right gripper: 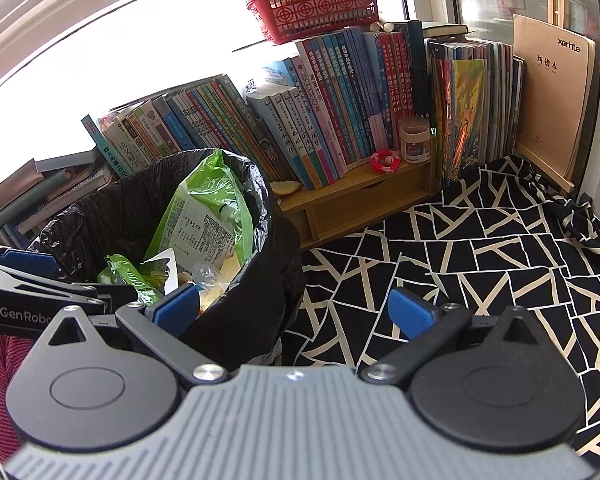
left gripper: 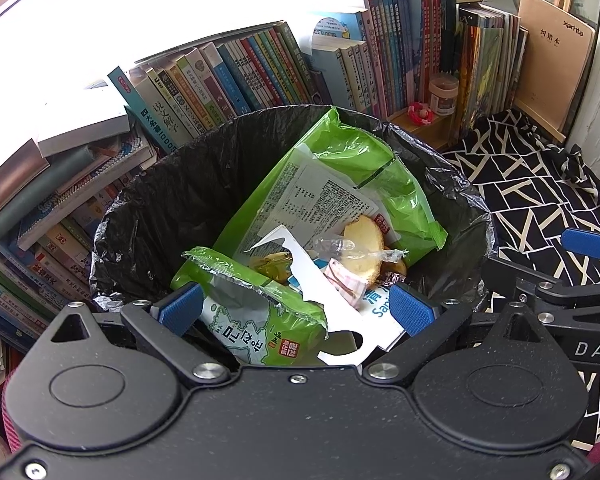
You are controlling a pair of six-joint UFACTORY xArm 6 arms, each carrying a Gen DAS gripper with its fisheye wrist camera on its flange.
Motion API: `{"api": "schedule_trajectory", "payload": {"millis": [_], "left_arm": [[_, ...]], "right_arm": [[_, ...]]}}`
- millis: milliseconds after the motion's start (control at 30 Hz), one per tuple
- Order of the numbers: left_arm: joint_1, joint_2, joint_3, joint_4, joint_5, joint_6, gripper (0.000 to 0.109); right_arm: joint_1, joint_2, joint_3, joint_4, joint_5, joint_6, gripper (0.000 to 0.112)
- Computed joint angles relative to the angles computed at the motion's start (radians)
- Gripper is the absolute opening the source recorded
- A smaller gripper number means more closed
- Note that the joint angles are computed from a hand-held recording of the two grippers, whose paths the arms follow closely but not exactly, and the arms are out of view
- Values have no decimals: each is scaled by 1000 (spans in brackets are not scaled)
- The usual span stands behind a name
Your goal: Collect trash
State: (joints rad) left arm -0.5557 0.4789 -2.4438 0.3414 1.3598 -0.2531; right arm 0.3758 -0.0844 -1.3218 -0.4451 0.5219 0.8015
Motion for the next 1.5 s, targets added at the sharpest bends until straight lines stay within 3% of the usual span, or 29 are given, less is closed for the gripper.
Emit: {"api": "schedule_trajectory", "payload": {"millis": [633, 1500], "left_arm": [[-7, 38, -64, 4, 37, 15, 99], [-9, 5, -10, 14, 6, 15, 99]], "right_arm": [[-2, -3, 5, -27, -6, 22, 103], [-2, -5, 9, -38, -10, 33, 103]]}}
